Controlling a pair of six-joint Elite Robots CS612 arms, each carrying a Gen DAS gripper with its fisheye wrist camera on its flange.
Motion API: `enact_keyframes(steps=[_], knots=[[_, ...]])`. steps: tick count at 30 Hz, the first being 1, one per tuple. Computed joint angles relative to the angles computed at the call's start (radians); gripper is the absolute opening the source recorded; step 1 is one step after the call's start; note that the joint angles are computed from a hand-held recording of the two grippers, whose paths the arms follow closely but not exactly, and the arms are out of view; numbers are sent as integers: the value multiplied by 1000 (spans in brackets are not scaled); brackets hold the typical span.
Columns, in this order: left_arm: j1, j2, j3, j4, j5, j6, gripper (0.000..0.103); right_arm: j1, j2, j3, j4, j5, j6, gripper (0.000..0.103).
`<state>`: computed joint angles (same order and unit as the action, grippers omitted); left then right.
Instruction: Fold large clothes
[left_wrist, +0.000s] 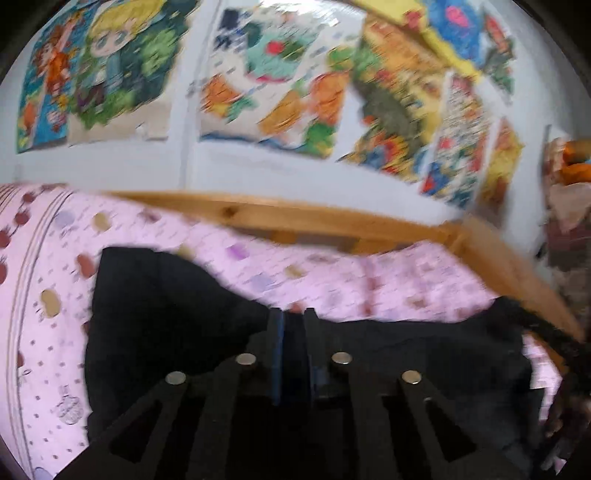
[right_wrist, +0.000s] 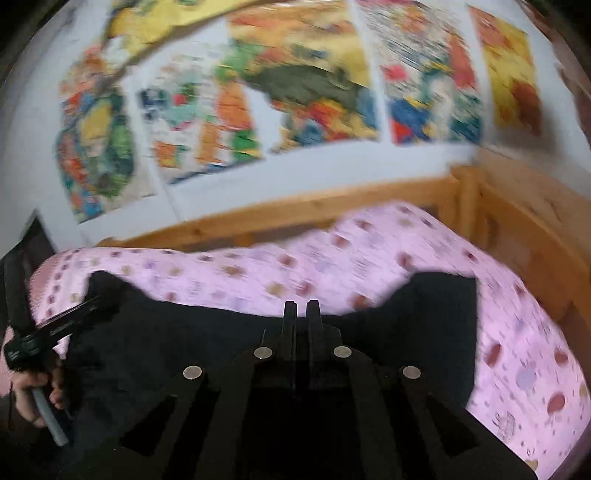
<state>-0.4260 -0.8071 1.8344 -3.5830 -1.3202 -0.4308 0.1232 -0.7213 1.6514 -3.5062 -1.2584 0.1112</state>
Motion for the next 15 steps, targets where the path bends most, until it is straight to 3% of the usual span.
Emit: enact_keyframes(steps=[4,7,11,15], knots=[[-2,-4,7,-35,-151,98,19,12,-4,6,42,92,-70,4],[1,-4,10,6,-262,204,19,20,-13,29,93,97,-127,4],[-6,-12,40,40,-276,307,19,24,-36,73,162,54,-187,4],[-5,-17,49,107,-265,341,19,21,-39,74,238,34,-221,4]])
